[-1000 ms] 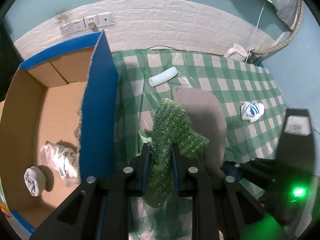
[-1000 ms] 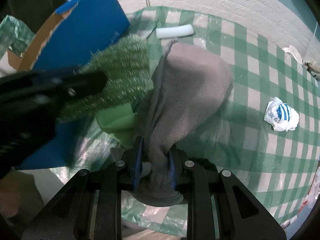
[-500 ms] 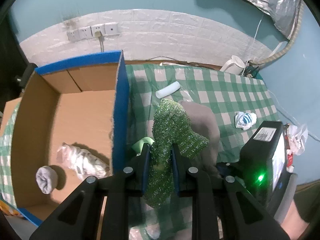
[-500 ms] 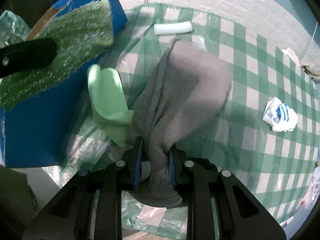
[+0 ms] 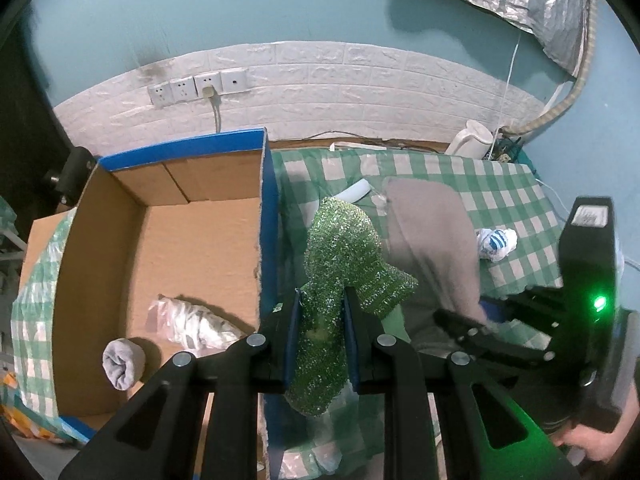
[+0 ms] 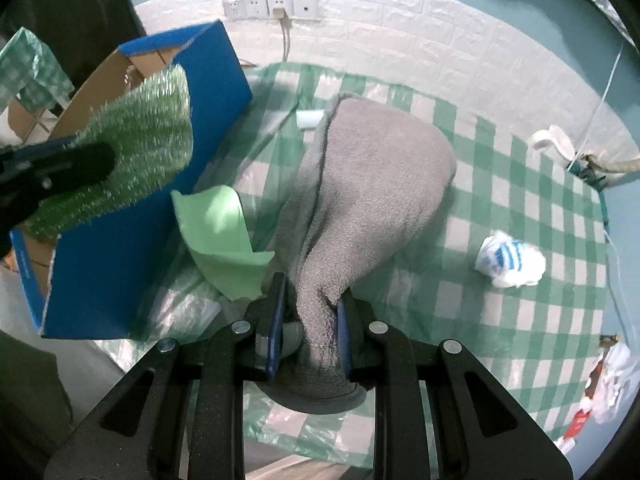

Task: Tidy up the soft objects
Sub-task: 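Carry the scrubber in the left tool while the right tool carries the grey towel over the box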

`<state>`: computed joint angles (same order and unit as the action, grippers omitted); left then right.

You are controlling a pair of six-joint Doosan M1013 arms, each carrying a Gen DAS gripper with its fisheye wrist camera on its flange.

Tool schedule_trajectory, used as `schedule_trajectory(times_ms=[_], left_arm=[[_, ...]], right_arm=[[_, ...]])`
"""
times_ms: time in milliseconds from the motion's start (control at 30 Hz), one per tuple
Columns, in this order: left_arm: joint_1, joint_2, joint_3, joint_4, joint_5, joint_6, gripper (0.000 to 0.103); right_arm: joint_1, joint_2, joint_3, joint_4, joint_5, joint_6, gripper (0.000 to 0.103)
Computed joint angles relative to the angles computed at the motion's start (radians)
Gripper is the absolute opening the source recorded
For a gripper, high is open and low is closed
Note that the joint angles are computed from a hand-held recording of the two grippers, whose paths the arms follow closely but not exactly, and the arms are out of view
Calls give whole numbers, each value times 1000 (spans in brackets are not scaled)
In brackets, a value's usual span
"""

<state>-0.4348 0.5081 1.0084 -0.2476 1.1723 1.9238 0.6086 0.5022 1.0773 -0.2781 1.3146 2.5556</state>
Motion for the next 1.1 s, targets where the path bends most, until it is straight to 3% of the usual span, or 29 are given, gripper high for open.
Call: schedule_trajectory(times_ms=[600, 1100], left_arm=[[35, -44, 26, -12, -55, 4, 20], [83, -53, 39, 26, -94, -41, 20]], right_arm=[[33, 37, -137, -93, 59, -49, 21], [47, 128, -336, -112, 94, -134, 21]])
